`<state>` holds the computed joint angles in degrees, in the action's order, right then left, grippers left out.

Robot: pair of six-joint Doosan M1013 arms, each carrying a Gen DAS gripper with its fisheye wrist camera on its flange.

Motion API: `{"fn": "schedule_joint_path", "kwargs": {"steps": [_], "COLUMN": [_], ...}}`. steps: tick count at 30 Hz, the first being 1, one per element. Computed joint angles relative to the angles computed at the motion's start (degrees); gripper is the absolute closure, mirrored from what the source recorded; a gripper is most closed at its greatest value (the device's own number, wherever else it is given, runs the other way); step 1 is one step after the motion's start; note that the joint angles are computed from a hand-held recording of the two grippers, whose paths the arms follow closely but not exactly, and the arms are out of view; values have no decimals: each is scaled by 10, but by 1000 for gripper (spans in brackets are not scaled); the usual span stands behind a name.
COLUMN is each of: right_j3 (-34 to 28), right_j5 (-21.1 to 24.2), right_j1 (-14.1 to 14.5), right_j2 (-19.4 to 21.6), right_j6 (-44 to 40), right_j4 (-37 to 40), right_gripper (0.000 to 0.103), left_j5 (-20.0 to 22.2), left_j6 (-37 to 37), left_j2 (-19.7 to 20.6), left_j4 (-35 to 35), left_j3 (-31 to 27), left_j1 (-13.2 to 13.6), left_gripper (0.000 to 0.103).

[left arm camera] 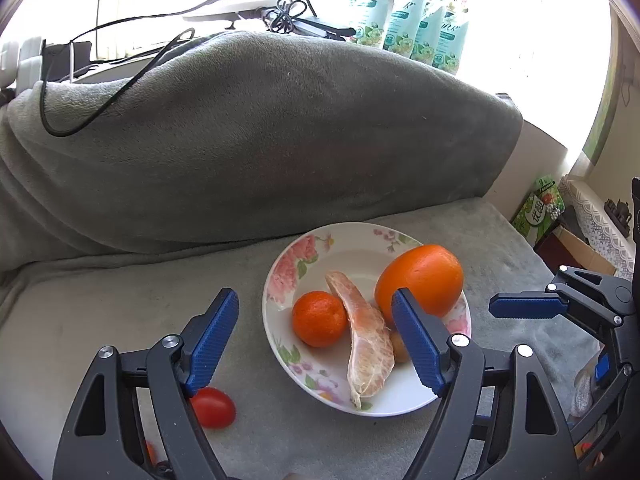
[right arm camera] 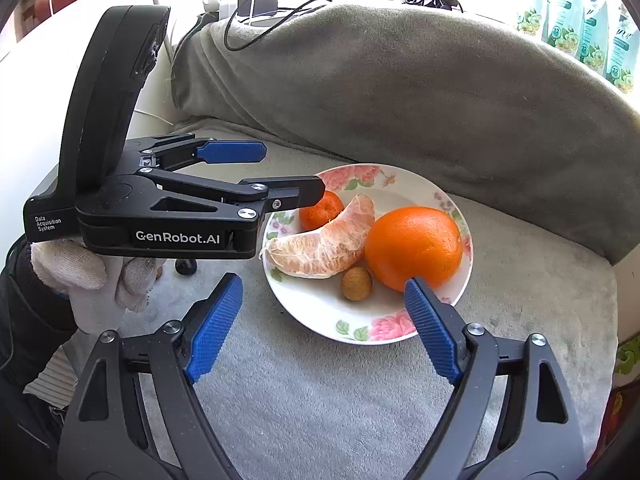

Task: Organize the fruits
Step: 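Withdraw both open grippers from the plate back over the remaining fruit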

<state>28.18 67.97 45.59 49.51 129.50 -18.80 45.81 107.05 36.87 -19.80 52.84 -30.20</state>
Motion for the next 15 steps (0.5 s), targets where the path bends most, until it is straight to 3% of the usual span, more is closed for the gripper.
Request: {"fn": "schedule_joint_path", "kwargs": {"steps": [15], "right_j3": [-1], "right_j5": [5], "right_j1": [12], "right_j2": [-4], "right_j6": [17], "right_j4": [-39], "right_gripper": [12], "left_j5": [-26], "left_j6": [8], "left_j2": [-19], "left_j4": [5], "left_j3": [22], "left_j1": [-1], "left_gripper": [24]}}
